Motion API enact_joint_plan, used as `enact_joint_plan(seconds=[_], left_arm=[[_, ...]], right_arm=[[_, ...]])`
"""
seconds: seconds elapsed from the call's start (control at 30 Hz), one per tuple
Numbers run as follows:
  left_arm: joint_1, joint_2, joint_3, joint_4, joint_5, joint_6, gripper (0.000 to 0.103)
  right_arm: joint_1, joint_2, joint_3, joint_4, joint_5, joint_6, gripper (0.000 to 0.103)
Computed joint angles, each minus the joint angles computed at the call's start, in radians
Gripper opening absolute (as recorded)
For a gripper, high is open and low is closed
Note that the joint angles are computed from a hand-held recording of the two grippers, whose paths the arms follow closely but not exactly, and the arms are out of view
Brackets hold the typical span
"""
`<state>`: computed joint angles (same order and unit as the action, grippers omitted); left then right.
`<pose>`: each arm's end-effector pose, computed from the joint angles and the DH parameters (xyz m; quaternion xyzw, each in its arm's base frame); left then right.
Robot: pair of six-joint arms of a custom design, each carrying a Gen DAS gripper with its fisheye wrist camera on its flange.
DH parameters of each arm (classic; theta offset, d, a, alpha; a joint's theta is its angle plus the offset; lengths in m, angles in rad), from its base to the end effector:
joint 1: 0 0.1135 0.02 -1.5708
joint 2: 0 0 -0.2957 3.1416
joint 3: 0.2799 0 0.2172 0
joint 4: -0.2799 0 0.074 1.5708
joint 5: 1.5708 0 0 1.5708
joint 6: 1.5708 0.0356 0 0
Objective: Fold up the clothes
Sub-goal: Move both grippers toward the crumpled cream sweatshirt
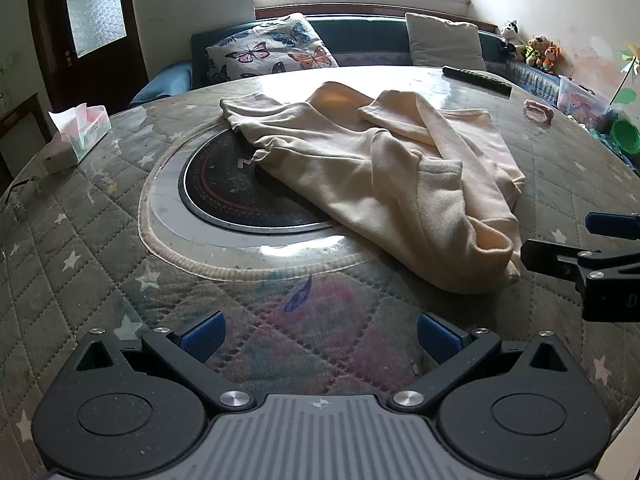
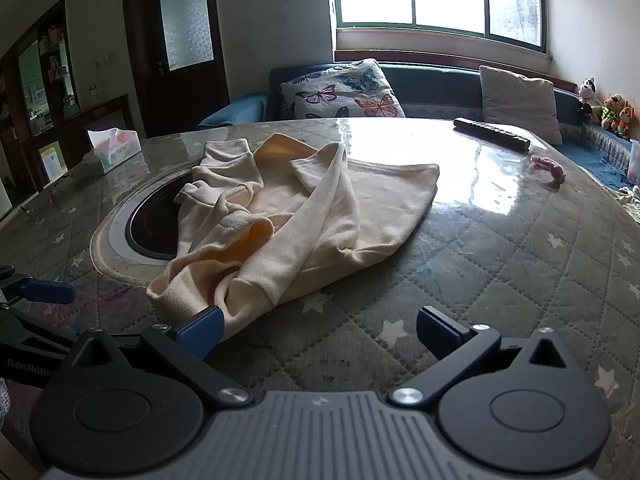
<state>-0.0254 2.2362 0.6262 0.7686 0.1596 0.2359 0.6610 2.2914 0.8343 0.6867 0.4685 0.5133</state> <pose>0.3268 -0.0140 0.0538 0.1495 0.9196 -0.0367 0.3614 0.3053 0.2171 0.0614 0.0241 0.9001 0.0320 0.4339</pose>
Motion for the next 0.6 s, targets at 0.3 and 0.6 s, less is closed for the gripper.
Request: enact_joint_plan(seconds=[0.3, 0.6], left_arm=[[0.013, -0.018, 0.050, -0.042, 0.000, -0.002, 0.103], [0.021, -0.005, 0.116, -0.093, 0.004, -0.021, 0.103]], right_arm=[[-0.025, -0.002, 0.020, -0.008, -0.011, -0.023, 0.103], [-0.108, 0.011, 0.151, -0.088, -0.068, -0.088, 0.102]])
